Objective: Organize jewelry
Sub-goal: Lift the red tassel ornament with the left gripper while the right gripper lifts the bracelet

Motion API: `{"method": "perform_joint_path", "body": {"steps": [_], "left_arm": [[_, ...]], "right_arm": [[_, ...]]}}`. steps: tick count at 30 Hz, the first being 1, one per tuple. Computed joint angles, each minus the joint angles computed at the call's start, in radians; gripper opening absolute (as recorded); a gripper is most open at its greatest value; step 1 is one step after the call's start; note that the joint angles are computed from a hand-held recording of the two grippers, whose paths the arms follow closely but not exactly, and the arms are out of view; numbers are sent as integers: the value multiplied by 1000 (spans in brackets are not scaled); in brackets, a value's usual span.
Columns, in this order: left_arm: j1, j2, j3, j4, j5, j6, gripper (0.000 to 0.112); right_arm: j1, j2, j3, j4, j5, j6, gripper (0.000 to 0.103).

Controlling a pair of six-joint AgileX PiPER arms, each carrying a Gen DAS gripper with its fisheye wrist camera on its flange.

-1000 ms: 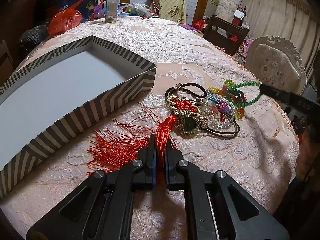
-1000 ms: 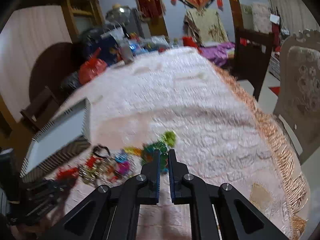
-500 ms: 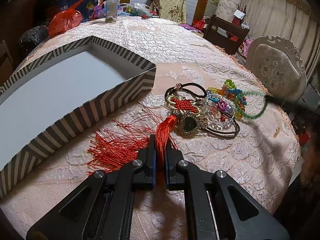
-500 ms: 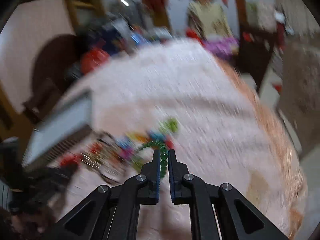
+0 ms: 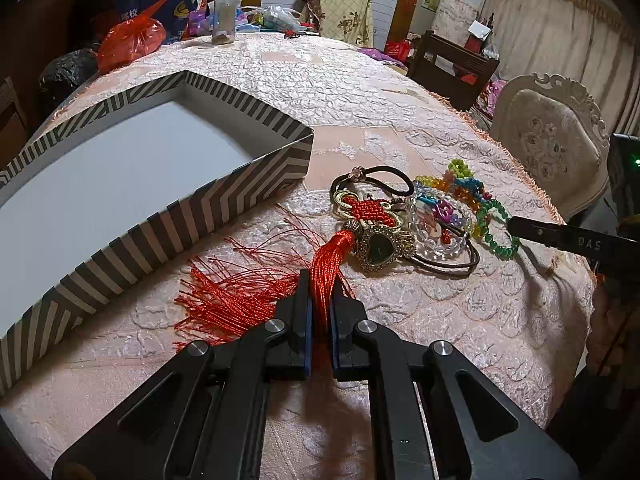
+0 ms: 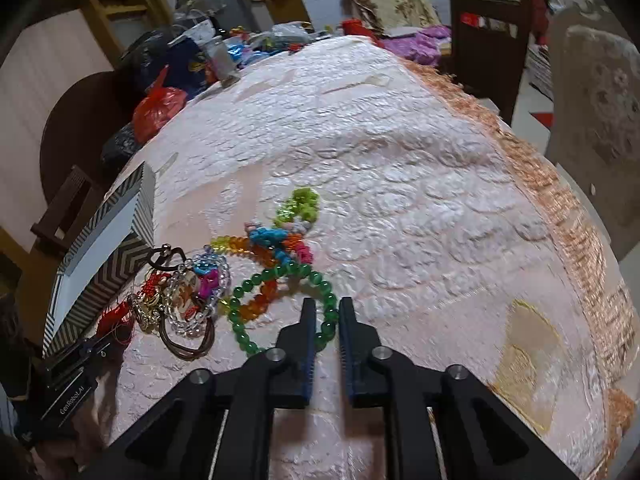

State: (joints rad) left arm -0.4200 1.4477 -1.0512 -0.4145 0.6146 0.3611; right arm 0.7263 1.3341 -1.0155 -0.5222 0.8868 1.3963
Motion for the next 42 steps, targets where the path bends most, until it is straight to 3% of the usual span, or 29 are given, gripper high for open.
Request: {"method": "perform_joint_path", "body": {"steps": [11,18,21,23,25,27,29,31,33,36,42], "left_arm": [[4,2,-1,-3,1,4,5],[7,2,-1,-13,3,10,5],[8,4,-3,-14,5,11,5],[-5,4,-8,21,2,-10,6],[-26,6,-14,51,3,-18,15],[-46,18,-35,55,21,8,37],[-70,31,-56,81,32,5,40],[-58,39,-65,51,39,13,38],[-34,52,-78,30,50,2,5],[-1,61,-105,3,93,14,4],[54,-53,-107,-91,153,83,3]], "right_arm": [[-3,123,-98,-68,45,-187,17],[-21,128,-91,-79,21,-199,17],[-4,123,-97,-70,43,-199,7],[19,111,-100,-82,69,-162,7],[60,97,-105,-120,95,-113,7],[105,82,-110,-168,128,-61,7],[134,63,-104,-202,150,-17,7],[153,49,-101,-222,167,15,7],[167,28,-91,-245,180,50,7],[180,-3,-75,-265,185,106,7],[240,-16,-95,-327,249,164,7]]}}
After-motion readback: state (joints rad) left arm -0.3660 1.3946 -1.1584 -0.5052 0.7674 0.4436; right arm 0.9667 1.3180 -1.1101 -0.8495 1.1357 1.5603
